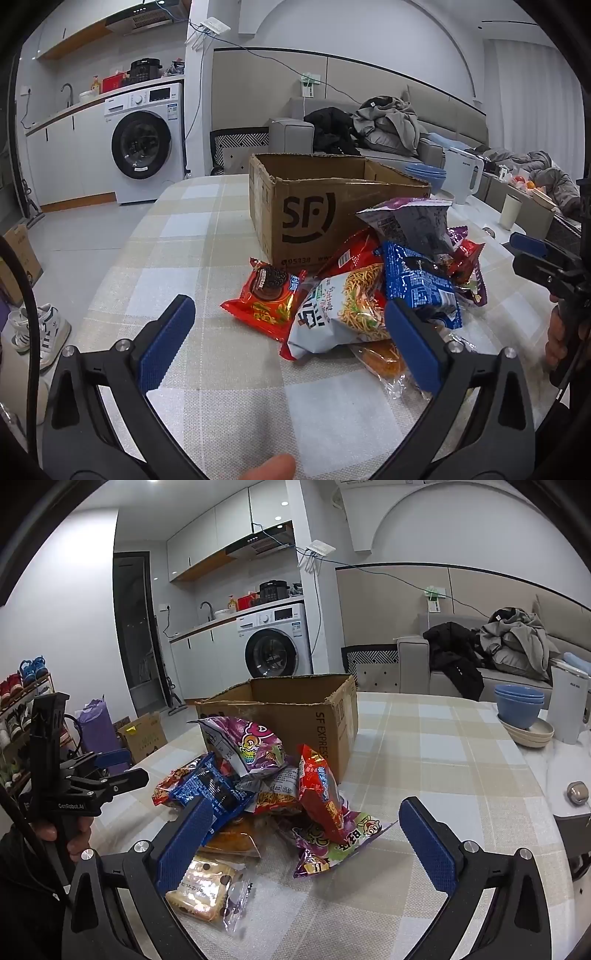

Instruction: Organize snacks

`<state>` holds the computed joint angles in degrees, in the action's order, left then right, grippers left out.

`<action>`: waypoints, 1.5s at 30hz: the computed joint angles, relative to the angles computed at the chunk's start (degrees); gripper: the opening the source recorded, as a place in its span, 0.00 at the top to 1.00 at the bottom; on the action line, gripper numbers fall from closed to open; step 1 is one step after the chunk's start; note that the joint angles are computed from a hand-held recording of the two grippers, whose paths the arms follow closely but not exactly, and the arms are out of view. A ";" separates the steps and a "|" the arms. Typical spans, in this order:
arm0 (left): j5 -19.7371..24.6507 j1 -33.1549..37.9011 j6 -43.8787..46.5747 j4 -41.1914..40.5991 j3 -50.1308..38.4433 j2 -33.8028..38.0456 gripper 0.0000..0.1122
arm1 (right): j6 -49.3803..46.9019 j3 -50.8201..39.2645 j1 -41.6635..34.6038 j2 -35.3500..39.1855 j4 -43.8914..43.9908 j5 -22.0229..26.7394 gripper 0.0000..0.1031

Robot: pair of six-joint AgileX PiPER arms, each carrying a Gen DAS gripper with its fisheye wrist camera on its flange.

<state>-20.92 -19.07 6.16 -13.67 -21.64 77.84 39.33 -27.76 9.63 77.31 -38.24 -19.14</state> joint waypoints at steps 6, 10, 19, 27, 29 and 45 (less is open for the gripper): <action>0.01 -0.24 1.33 -1.29 -0.01 -0.05 0.09 | -0.05 0.09 0.02 -0.12 0.10 -0.09 0.00; -0.13 -0.51 1.51 -1.79 0.25 -0.34 0.09 | -0.40 0.07 0.16 -0.10 0.55 0.03 0.00; -0.68 1.23 -1.75 2.67 1.11 -0.59 0.09 | 0.25 0.30 -0.56 -0.04 -1.03 -0.43 0.00; 0.16 0.05 1.86 -1.88 0.28 -0.80 0.09 | -0.47 -0.08 -0.15 0.45 -0.24 -0.31 0.00; 0.24 -0.03 1.97 -2.17 0.22 -0.77 0.09 | -0.24 -0.04 -0.21 0.31 -0.51 -0.26 0.00; 0.36 0.09 1.95 -2.22 0.28 -0.99 0.09 | -1.19 0.21 -0.21 0.77 0.23 -0.76 0.00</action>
<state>-20.56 -18.98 8.11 -15.90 -21.37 76.85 38.14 -27.55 9.43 78.09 -38.01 -19.89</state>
